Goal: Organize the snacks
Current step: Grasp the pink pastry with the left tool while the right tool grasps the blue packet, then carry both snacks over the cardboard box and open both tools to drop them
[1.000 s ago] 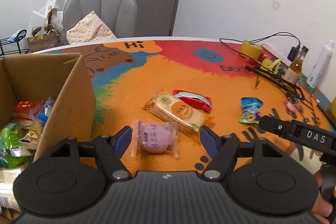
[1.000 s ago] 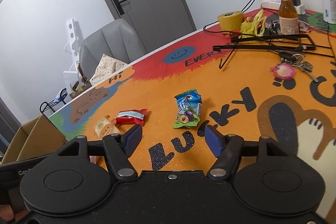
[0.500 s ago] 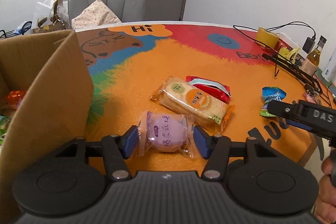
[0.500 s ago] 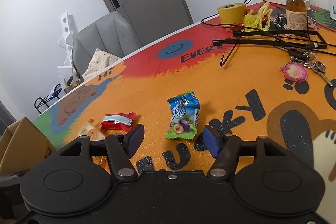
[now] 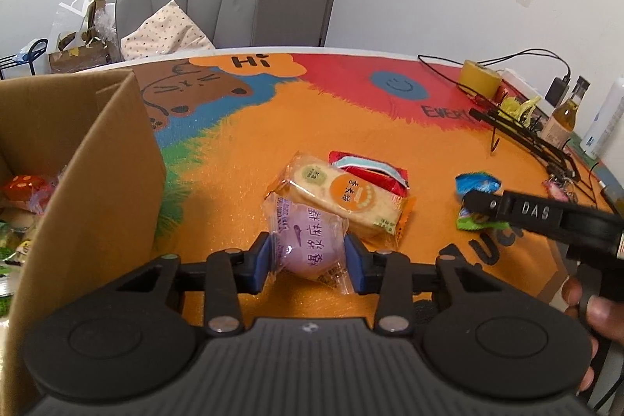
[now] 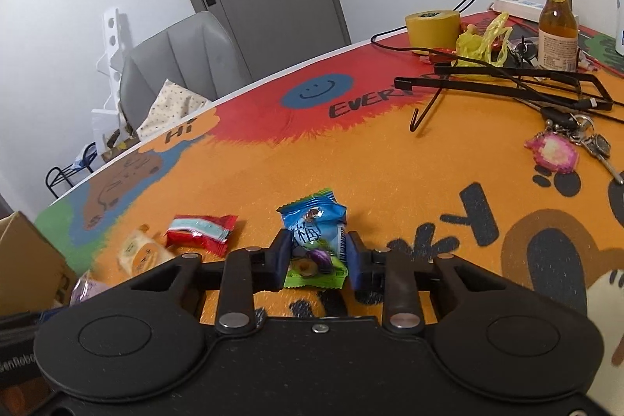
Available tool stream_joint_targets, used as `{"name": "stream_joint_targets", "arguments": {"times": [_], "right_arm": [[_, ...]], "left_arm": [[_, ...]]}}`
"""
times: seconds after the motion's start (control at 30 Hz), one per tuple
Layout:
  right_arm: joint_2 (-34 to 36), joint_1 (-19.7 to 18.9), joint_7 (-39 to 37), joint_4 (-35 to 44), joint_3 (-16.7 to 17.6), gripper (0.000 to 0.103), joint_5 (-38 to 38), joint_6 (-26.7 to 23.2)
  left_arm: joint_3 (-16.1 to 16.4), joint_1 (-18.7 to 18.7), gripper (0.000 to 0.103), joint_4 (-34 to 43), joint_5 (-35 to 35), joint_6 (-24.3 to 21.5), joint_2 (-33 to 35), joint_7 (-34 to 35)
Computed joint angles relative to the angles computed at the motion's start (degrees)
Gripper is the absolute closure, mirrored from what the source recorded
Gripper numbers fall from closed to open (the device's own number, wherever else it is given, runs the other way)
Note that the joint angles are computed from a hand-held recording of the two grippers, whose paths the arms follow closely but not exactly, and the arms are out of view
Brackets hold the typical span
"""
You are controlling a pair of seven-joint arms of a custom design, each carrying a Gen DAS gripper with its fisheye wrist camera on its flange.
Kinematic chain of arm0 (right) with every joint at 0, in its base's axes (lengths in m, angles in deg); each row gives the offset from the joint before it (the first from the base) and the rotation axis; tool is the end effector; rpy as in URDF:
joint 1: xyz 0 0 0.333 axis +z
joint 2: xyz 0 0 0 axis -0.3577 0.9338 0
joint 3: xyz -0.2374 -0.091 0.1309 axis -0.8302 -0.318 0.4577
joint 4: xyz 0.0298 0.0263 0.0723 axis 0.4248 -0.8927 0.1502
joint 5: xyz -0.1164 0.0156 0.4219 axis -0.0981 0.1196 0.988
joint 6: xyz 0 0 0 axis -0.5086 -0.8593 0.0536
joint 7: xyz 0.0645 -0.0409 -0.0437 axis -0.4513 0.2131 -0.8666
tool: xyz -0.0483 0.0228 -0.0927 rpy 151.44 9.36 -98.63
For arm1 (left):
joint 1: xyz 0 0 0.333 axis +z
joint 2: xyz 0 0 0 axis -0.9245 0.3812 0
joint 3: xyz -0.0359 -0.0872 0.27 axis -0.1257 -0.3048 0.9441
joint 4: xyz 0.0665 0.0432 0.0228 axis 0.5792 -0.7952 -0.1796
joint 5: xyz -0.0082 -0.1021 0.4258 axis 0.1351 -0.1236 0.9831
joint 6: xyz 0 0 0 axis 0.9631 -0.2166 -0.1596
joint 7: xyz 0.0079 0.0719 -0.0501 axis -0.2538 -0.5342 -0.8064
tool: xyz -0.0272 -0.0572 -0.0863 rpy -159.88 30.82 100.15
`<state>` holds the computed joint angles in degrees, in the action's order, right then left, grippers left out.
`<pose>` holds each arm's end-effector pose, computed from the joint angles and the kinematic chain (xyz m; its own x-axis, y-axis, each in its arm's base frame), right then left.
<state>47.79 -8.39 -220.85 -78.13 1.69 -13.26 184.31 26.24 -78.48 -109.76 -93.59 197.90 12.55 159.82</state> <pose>0.4778 0.2256 0.3869 -0.4862 -0.8438 -0.2273 -0.4424 0.4619 -0.7687 0.5662 -0.1475 0.4239 -0.5480 -0.8236 0.1463 -0.6341 0.2949 -0.7148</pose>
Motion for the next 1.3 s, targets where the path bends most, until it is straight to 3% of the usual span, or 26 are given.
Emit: {"name": "stream_joint_targets", "arguments": {"times": [0.63, 1.3], "right_arm": [[-6.00, 2.08, 2.62, -1.46, 4.76, 0.079, -0.01, -3.15], [-1.52, 6.42, 2.80, 5.56, 5.57, 0.079, -3.16, -7.03]], "left_arm": [[4.34, -1.08, 0.065, -4.28, -6.58, -4.16, -8.43, 6.49], [8.83, 0.99, 0.065, -5.49, -12.22, -9.42, -13.85, 11.81]]}}
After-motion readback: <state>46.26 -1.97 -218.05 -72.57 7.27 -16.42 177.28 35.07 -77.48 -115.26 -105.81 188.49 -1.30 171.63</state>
